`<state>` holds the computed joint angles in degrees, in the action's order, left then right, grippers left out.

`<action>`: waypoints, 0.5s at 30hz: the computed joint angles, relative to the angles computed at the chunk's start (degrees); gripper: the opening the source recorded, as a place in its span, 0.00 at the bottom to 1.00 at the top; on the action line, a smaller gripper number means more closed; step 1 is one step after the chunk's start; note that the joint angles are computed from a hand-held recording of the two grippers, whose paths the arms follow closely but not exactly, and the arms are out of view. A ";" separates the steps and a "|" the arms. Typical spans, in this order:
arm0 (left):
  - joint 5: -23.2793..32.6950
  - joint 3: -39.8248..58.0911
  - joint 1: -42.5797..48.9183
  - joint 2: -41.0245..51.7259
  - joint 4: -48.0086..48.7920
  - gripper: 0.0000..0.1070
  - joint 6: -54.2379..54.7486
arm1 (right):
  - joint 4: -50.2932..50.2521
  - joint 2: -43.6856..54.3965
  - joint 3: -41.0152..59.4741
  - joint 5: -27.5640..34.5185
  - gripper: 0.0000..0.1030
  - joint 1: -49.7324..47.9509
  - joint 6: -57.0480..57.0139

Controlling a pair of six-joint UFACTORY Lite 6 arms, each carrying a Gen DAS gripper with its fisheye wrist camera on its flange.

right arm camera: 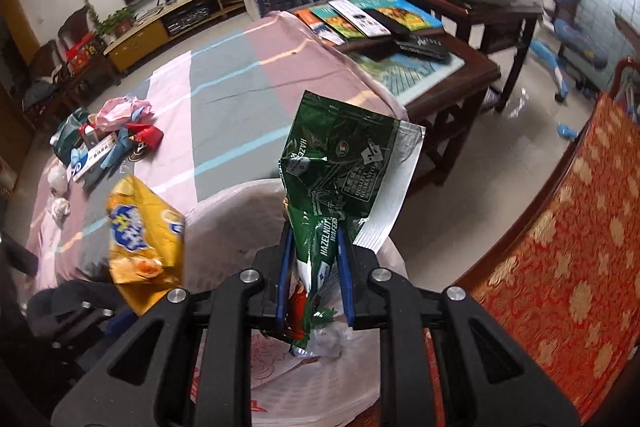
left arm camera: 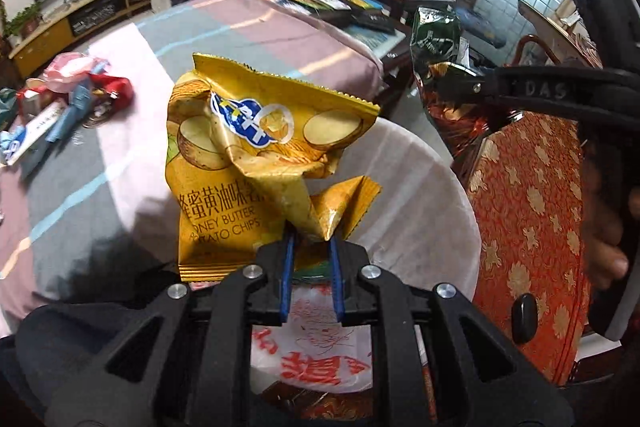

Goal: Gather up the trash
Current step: 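Carry both held wrappers over the white bin and open both tools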

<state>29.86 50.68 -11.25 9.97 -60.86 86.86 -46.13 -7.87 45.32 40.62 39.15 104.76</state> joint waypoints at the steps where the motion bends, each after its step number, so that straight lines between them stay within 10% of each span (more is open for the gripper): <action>1: -0.53 1.64 -0.95 2.44 0.51 0.16 -0.87 | 0.32 -0.38 -0.44 -0.71 0.21 -0.50 0.09; 10: -0.05 1.58 0.64 5.17 2.26 0.59 0.20 | 2.50 3.28 1.37 -3.64 0.21 -0.52 -1.65; 15: 1.01 3.99 6.43 5.69 -0.75 0.64 0.42 | 3.73 9.45 3.80 -7.11 0.21 0.39 -2.02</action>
